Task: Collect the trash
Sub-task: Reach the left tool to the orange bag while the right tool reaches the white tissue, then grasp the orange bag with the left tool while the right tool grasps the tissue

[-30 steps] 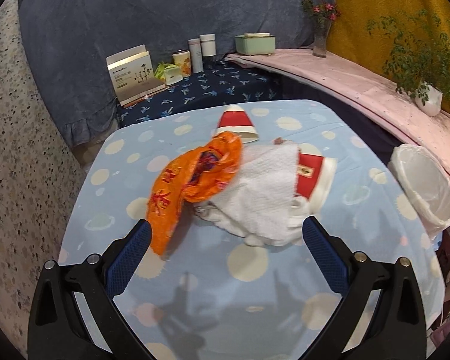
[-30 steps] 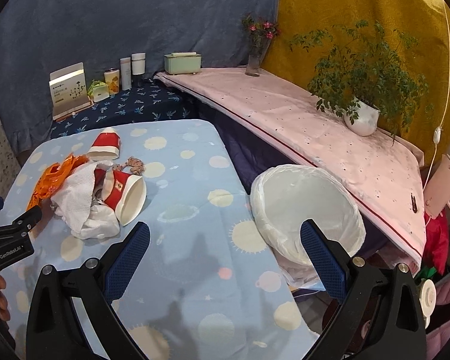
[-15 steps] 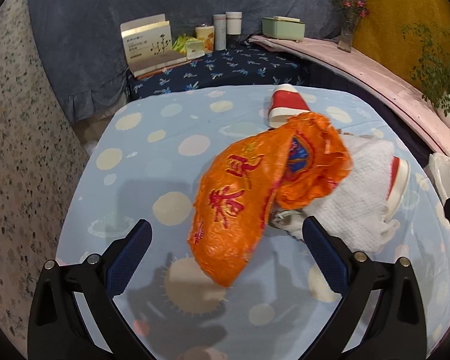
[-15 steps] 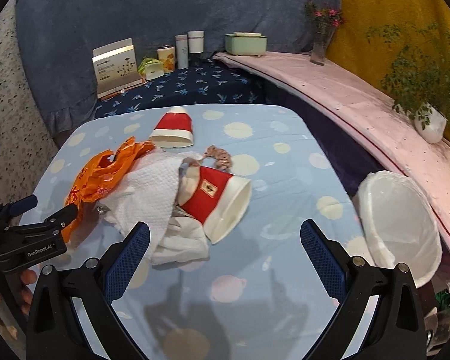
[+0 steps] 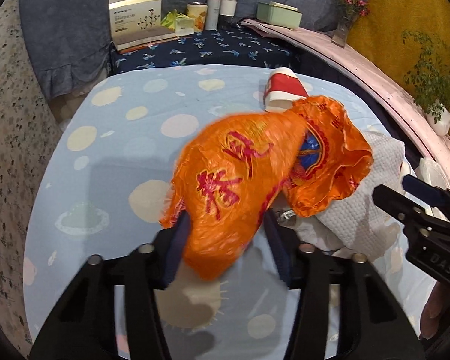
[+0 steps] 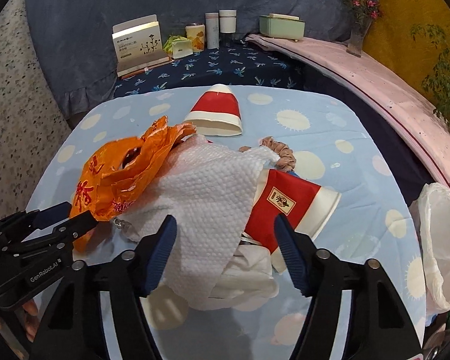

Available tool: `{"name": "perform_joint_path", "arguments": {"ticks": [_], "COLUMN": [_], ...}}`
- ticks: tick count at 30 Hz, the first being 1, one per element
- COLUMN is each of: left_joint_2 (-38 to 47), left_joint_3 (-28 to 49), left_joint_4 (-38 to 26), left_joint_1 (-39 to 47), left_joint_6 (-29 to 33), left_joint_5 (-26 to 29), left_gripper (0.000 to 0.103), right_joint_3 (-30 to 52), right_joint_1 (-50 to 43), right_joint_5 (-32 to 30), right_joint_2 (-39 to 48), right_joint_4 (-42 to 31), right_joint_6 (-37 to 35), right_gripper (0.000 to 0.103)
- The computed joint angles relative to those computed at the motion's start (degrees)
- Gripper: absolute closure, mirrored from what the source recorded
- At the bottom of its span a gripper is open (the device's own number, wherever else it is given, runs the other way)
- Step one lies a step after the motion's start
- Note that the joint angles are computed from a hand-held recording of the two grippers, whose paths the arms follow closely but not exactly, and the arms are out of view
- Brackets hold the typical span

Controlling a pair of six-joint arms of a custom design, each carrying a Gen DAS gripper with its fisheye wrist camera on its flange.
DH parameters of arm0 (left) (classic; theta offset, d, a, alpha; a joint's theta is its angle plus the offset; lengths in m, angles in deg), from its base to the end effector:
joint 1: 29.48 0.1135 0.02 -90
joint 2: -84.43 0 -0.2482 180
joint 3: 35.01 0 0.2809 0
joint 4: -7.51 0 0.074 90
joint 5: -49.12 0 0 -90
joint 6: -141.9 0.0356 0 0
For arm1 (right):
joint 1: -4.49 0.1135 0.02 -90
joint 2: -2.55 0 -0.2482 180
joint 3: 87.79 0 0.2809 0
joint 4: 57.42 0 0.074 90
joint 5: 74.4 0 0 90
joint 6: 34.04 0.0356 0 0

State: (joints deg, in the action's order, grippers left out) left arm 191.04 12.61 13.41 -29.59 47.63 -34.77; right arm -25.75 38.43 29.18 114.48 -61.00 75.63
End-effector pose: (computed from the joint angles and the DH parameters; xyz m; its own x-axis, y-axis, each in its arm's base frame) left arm 0.3014 -0.0044 0.0231 -0.8023 -0.0725 -0.5926 0.0061 0.9915 -0.1296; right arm 0.3019 0.1931 0.0416 -0.7714 -0.1247 -0.6240 -0.1775 0.9839 0.0227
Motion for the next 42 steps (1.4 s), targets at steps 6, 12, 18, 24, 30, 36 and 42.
{"name": "perform_joint_path", "arguments": {"ticks": [6,12,18,24,30,36,42], "left_joint_2": [-0.1,-4.6,-6.2,-1.0,3.9,0.2,-10.2], "left_joint_3": [0.0,-2.5,-5.1,-1.9,2.0,-0.8,-5.8], "left_joint_4": [-0.6,-1.2,0.9,0.1,-2.8,-2.6,-4.1], "left_joint_1": [-0.1,0.0,-1.7,-3.0,-1.8,0.3,0.2], "left_joint_6": [-0.8,-1.5,-3.6,-4.2,-3.7,-4.0,-5.4], "left_joint_5": [1.2,1.5,-1.8,-3.5,0.6,3.0,2.8], "left_gripper": [0.097,0.096,0.026,0.011,0.052,0.085,0.087], "right_joint_3": [-0.1,-4.6,-5.7,-5.7,-1.7,-1.3,-7.9], "right_joint_1": [-0.1,0.0,-0.7,-1.1,-0.6,-0.5,0.0], "right_joint_5": [-2.2,-1.1,-2.4,-4.5,-5.2,-6.7,-5.0], "right_joint_2": [0.1,-6.8,-7.9,-4.8,0.7,0.5,-11.2], "right_joint_4": [0.3,1.9,1.3,3.9,3.1,1.8,3.2], "right_joint_6": [-0.2,-0.8,-0.5,1.0,0.1,-0.2,-1.2], "right_gripper": [0.099,0.102,0.101,0.036,0.054,0.102,0.102]}}
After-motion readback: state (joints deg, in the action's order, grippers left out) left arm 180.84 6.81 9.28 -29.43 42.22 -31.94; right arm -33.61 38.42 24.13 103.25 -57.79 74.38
